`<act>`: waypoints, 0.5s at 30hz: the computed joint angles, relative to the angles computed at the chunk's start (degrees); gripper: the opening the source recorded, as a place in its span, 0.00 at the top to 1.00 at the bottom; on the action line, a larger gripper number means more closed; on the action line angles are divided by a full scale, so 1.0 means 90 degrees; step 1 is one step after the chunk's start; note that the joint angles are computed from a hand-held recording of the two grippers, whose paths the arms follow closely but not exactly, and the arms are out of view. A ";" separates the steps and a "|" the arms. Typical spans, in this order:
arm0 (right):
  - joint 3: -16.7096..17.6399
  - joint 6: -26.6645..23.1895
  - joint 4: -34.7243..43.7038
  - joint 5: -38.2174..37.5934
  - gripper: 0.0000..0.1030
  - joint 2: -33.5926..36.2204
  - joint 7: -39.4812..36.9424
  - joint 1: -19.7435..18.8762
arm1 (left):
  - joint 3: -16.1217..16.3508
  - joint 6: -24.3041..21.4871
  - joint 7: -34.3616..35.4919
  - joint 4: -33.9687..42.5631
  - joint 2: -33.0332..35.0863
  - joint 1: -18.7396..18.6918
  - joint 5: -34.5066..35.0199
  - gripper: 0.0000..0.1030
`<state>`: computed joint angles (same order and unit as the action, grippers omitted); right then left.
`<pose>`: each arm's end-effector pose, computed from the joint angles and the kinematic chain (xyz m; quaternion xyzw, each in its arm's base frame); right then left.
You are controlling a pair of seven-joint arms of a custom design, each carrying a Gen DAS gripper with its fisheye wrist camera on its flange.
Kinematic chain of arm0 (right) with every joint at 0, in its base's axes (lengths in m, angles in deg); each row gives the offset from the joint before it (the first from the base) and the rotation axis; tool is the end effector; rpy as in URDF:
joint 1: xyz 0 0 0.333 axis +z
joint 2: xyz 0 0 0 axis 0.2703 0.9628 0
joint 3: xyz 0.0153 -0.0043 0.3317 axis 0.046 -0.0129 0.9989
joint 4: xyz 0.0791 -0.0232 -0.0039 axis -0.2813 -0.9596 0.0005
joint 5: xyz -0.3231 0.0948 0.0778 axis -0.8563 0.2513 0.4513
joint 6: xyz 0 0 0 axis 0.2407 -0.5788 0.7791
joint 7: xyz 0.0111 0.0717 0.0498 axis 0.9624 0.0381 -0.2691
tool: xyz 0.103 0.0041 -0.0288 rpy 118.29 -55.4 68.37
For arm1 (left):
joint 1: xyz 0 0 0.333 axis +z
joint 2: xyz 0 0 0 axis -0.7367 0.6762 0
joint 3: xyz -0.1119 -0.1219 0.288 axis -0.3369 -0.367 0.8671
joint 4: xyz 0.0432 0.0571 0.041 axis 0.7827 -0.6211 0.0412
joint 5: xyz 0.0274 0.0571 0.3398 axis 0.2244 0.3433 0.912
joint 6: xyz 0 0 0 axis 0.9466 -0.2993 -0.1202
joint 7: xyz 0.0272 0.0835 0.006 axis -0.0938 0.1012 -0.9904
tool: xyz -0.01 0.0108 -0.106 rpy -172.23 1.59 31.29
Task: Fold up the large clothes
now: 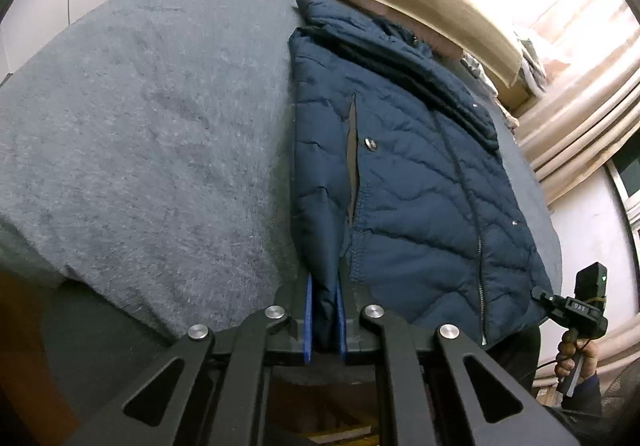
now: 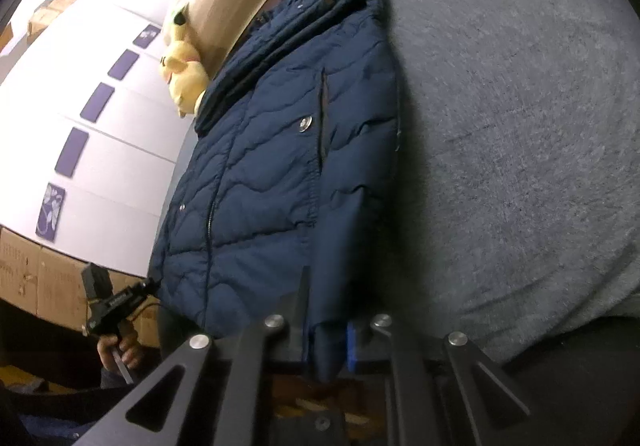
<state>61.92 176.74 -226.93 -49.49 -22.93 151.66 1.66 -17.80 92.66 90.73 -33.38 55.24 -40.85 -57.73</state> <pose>0.2745 0.2835 0.4130 -0.3589 0.8321 0.0155 0.4224 0.6570 -0.0755 0.4666 0.4685 -0.8231 0.3080 0.0900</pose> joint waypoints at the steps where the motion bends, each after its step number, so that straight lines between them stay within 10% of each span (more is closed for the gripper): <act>1: 0.0057 0.0035 0.0000 0.0000 0.88 0.0036 0.0010 -0.0040 | 0.0010 -0.0005 0.0044 -0.0018 -0.0004 0.0010 0.0032 0.91; 5: 0.0584 0.0431 -0.0091 0.0240 0.88 0.0212 0.0061 -0.0465 | 0.0057 0.0223 -0.0104 -0.0039 0.0020 -0.0156 0.0312 0.91; 15: 0.0279 0.0390 -0.0090 0.0587 0.87 0.0183 -0.0269 -0.0064 | -0.0033 0.0364 -0.0186 -0.0037 0.0048 -0.0164 0.0377 0.91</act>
<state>64.44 180.25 -227.74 -44.21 -21.29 149.24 1.09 -18.10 95.93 89.06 -33.71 55.68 -42.32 -54.34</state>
